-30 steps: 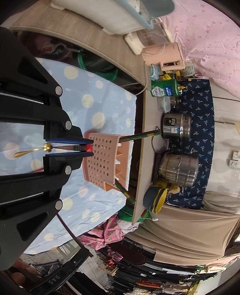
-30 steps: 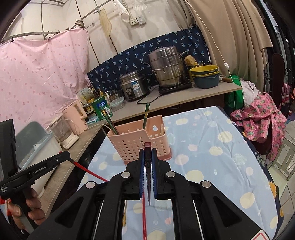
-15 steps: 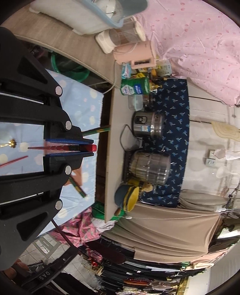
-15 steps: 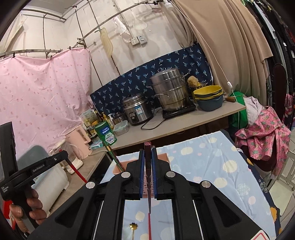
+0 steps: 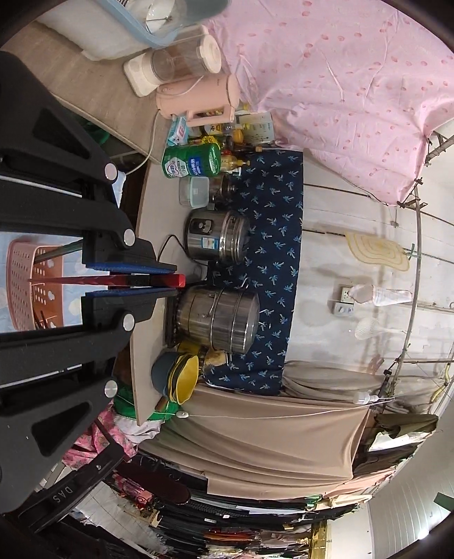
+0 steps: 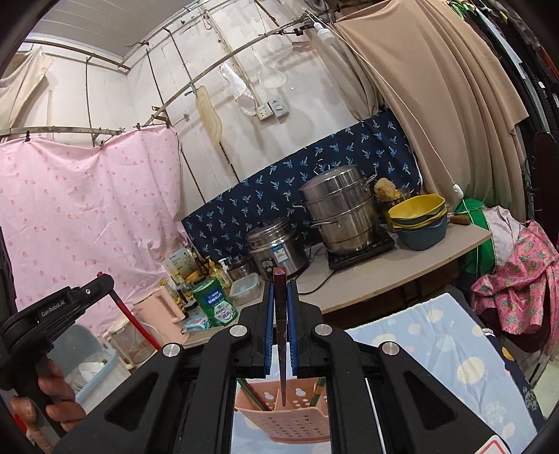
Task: Organize utensils
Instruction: 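Lift both dark red chopsticks and lower them into the pink basket, then open both tools to release the chopsticks into the basket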
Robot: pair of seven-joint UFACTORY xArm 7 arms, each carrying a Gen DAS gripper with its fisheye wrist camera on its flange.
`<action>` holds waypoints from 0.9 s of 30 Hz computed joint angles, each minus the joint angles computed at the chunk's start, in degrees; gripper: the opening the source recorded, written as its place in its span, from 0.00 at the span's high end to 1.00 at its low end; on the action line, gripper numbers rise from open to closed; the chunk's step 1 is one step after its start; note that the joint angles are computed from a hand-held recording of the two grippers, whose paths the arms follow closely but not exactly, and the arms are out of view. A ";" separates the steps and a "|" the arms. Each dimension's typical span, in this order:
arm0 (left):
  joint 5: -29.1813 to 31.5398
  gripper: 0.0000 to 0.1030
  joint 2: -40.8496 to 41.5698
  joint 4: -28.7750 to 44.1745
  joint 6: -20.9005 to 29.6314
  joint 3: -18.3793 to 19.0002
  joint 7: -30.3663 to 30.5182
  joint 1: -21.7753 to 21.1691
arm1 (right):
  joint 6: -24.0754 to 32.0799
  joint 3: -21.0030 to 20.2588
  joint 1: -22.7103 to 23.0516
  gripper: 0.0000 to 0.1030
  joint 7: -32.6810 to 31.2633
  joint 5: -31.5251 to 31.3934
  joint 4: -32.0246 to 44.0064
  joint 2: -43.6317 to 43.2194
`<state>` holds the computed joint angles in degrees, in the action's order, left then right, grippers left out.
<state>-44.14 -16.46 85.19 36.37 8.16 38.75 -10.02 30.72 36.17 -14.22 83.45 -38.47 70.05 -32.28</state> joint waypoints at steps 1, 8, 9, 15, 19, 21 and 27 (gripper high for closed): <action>0.28 0.93 0.66 0.08 -0.61 -0.32 -0.08 0.02 | -0.17 0.62 -0.99 0.93 0.38 -0.67 0.74 0.88; 2.47 0.93 4.11 -0.93 -2.39 -2.41 -0.40 1.05 | 0.59 1.01 0.27 0.93 2.43 -4.17 1.87 7.08; 2.58 0.93 4.37 -1.43 -2.78 -2.68 -0.27 1.20 | 0.67 0.61 1.14 0.93 2.81 -4.56 1.48 7.63; 3.67 0.93 5.49 -3.46 -2.64 -3.67 -0.69 2.26 | 1.58 -1.86 6.35 0.93 5.01 -6.40 -0.66 10.24; 4.50 0.93 5.72 -4.58 -1.60 -4.11 -1.61 2.94 | 2.12 -3.99 9.84 0.93 6.11 -7.27 -2.02 11.07; 4.94 0.93 5.55 -5.19 -1.10 -4.21 -1.87 3.17 | 2.59 -4.83 11.47 0.93 6.80 -7.81 -2.50 11.58; 6.19 0.93 5.01 -6.44 -0.05 -4.36 -2.70 3.48 | 4.50 -7.63 16.14 0.93 8.30 -9.31 -3.18 12.53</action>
<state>-37.95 -11.44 78.74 36.32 3.80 36.06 -6.54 35.21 28.55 1.93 91.75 -47.78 66.87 -19.74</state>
